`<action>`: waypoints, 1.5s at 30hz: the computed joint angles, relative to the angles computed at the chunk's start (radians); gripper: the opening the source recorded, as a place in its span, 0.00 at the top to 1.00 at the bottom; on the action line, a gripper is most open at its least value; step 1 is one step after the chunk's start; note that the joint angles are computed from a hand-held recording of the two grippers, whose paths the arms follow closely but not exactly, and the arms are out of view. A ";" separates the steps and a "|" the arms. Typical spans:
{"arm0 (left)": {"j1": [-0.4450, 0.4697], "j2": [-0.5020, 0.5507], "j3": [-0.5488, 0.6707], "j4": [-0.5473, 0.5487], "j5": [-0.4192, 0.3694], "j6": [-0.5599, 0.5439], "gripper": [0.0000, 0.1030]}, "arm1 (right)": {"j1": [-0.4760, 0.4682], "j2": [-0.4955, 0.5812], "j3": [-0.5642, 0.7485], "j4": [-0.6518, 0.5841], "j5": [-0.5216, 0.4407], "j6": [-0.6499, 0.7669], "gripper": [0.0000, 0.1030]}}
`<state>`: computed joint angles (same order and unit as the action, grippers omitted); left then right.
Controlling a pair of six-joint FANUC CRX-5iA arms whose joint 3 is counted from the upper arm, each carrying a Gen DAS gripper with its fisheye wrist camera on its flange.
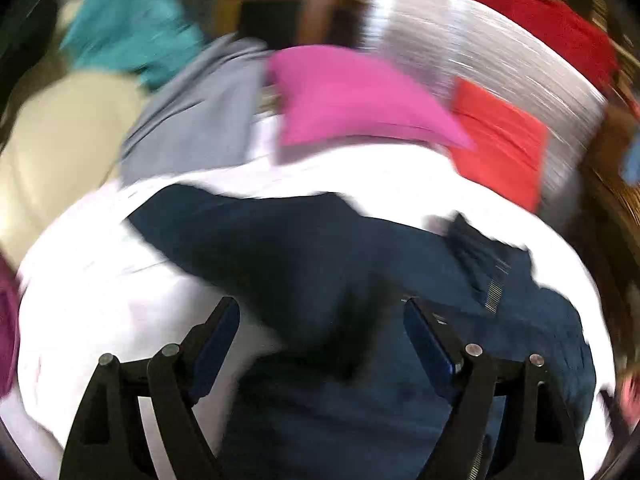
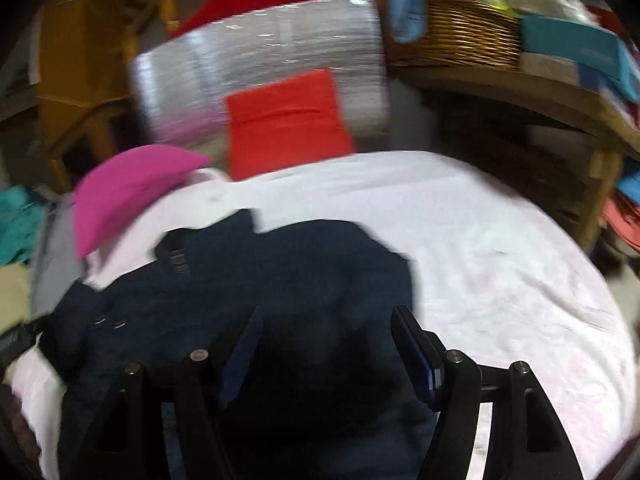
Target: Fold large clothes
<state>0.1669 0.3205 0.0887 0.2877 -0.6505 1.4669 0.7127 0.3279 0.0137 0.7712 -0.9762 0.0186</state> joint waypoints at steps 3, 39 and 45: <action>0.063 0.048 0.051 -0.035 -0.046 0.129 0.18 | -0.003 0.045 0.067 -0.129 0.050 0.147 0.46; -0.112 0.014 -0.173 0.941 0.110 -0.825 0.87 | -0.063 0.024 0.048 -0.271 0.123 0.077 0.51; -0.191 0.080 -0.091 0.645 -0.020 -0.641 0.88 | -0.090 -0.031 -0.011 -0.307 0.141 0.015 0.51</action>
<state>-0.0243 0.4009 -0.0028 0.9329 -0.6705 0.8254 0.6225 0.2968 0.0025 0.4640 -0.8348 0.0341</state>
